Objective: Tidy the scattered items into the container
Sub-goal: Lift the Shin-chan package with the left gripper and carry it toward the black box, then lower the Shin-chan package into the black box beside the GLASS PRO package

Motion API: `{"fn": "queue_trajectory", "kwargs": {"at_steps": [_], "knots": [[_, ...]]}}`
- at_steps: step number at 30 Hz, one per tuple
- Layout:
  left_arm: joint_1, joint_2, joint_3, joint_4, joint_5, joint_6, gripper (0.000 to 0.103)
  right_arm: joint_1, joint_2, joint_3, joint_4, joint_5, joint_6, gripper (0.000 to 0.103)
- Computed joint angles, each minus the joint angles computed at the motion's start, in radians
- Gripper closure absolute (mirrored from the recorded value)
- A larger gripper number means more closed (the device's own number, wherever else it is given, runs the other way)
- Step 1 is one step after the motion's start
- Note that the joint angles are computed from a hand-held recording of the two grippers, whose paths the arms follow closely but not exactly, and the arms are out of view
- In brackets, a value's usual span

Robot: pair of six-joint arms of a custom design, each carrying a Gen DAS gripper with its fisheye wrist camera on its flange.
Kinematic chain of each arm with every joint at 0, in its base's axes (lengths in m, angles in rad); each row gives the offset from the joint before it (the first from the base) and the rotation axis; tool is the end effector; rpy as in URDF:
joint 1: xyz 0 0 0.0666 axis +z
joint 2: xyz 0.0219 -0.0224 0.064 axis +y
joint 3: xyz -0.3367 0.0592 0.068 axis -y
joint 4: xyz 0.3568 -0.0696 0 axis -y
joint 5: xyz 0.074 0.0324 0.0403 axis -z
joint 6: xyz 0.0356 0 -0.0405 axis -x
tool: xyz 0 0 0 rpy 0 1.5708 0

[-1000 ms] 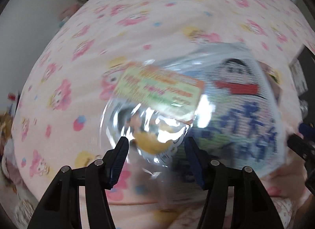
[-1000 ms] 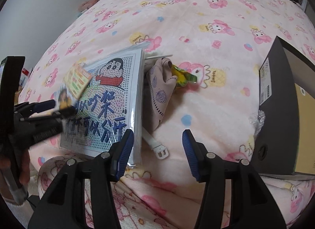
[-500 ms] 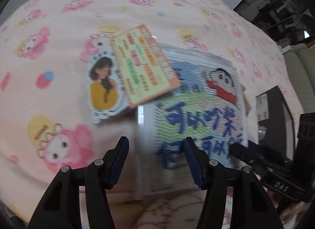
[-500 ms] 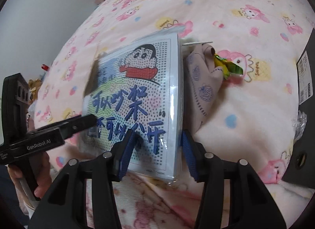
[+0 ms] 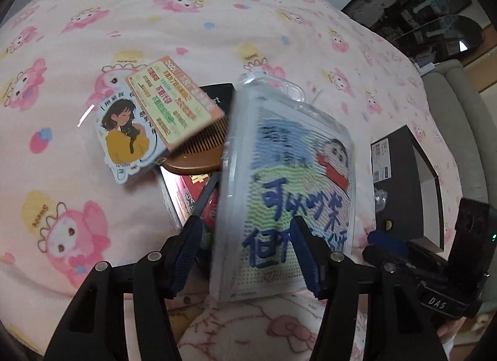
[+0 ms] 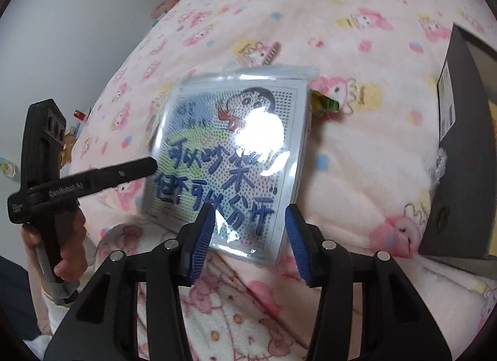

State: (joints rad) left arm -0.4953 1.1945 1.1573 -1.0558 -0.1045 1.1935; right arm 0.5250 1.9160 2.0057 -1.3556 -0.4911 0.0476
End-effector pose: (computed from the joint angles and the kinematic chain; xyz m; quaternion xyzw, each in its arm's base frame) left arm 0.3254 -0.1720 0.3582 -0.3435 0.9075 -0.1430 0.1949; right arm 0.4994 0.3082 0.3558 -0.3062 0.9093 0.2683 0.0863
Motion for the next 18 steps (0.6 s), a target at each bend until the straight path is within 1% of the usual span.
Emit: {"fn": "queue_trajectory", "kwargs": {"at_steps": [2,4,5,6,8,9,10,11,12,14,18], "knots": [[0.016,0.016,0.009,-0.012,0.006,-0.012,0.048,0.001,0.01,0.005,0.02,0.005,-0.009,0.054],[0.025,0.033,0.017,-0.016,0.004,-0.034,0.048,0.011,0.029,0.022,0.04,0.05,-0.012,0.051],[0.025,0.03,0.011,-0.008,0.009,-0.036,0.048,0.016,0.042,0.033,0.045,0.077,-0.016,0.05],[0.026,0.027,0.004,0.002,0.02,-0.035,0.048,0.018,0.061,0.048,0.041,0.087,-0.02,0.048],[0.027,0.033,-0.001,0.013,0.035,-0.042,0.048,0.015,0.112,0.092,0.001,0.044,-0.022,0.048],[0.021,0.042,0.011,-0.001,0.025,-0.048,0.048,0.013,0.127,0.104,-0.011,0.018,-0.025,0.047],[0.017,0.048,0.022,-0.007,0.034,-0.058,0.048,0.011,0.128,0.102,-0.009,0.008,-0.031,0.049],[0.013,0.055,0.035,-0.014,0.046,-0.066,0.046,0.01,0.114,0.086,0.011,0.007,-0.033,0.051],[0.001,0.07,0.06,-0.041,0.035,-0.071,0.046,0.011,0.085,0.058,0.042,0.022,-0.027,0.052],[-0.023,0.091,0.101,-0.078,0.012,-0.085,0.046,0.007,0.048,0.033,0.067,0.032,-0.014,0.053],[-0.08,0.082,0.147,-0.062,-0.016,-0.061,0.046,-0.027,-0.032,-0.008,0.097,0.029,-0.005,0.053]]}}
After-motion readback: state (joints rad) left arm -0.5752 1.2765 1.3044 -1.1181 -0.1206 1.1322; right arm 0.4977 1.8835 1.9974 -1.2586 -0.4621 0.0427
